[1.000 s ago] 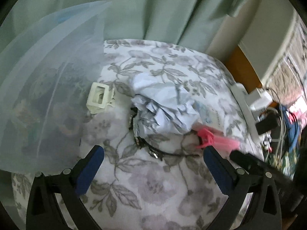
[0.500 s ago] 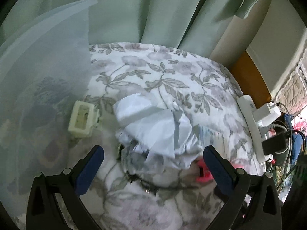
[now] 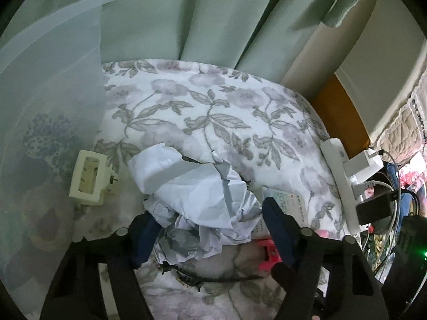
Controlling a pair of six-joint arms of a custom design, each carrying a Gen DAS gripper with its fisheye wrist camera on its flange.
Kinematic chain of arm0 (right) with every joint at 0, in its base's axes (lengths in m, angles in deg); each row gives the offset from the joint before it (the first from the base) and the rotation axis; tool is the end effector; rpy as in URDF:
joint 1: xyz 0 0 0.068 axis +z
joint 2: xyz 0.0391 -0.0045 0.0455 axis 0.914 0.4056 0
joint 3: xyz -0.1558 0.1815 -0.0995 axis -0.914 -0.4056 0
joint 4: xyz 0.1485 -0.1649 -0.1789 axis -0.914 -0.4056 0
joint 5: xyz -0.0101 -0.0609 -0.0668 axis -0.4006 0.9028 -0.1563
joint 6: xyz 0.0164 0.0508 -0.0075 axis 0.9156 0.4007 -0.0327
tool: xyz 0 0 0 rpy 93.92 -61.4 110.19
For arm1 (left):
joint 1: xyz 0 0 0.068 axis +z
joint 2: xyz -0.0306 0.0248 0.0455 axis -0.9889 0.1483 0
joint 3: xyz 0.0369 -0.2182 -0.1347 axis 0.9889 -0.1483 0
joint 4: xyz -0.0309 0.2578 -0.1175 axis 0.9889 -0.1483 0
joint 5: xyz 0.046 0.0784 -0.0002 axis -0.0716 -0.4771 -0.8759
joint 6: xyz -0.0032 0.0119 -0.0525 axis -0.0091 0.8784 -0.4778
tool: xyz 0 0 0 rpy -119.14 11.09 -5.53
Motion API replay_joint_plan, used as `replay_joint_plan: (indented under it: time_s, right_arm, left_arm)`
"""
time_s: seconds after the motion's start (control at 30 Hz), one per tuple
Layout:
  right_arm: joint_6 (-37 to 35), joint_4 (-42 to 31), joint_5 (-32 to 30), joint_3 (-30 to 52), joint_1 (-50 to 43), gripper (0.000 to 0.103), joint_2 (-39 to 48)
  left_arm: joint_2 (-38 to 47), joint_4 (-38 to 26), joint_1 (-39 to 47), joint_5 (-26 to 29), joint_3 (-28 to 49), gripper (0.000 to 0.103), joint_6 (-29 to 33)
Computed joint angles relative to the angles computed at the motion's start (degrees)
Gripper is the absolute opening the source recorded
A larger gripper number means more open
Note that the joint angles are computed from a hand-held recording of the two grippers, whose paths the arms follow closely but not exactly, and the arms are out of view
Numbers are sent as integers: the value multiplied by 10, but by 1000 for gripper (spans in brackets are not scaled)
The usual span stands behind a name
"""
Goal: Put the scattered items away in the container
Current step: 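Grasp the crumpled white paper with the left tool while the right tool grasps the pink rollers, then lift the paper and pink rollers and carry both over the clear box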
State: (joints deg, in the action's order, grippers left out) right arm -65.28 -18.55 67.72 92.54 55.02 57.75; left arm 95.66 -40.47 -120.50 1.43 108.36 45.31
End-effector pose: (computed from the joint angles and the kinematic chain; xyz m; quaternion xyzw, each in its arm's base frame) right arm 0.1346 -0.0136 0.1304 0.0973 0.9563 0.1614 0.2235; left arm 0.1866 -0.1460 0.1852 0.0052 0.9564 -0.1320 0.2604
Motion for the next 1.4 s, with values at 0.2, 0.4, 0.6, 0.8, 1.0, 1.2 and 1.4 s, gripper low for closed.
replay_joint_plan:
  time_s: [0.2,0.4,0.6,0.8,1.0,1.2,1.4]
  right_arm:
    - [28,52,30,0,33,96,37]
    - [31,47,45,-8,37,90,13]
    - [14,22,24,-8,7,65,-10]
    - [-10,3,-2,-8,-24,39,-20]
    - [-36,-31,-37,-8,-69,25,-54]
    - [-48,-69,-63,-4,-93,23,-84]
    - [-75,-113,-100,10,-137,22,-114]
  left_arm:
    - [-11,5,2,2,-5,63,2]
    - [-27,-3,4,0,-8,54,4]
    - [-32,-7,4,0,-8,51,7]
    - [-48,-25,-12,-21,-6,50,-7]
    - [-77,-45,-17,-30,-11,50,-18]
    - [-92,-63,-26,-35,-10,50,-26]
    - [-124,-100,-55,-60,-1,50,-45]
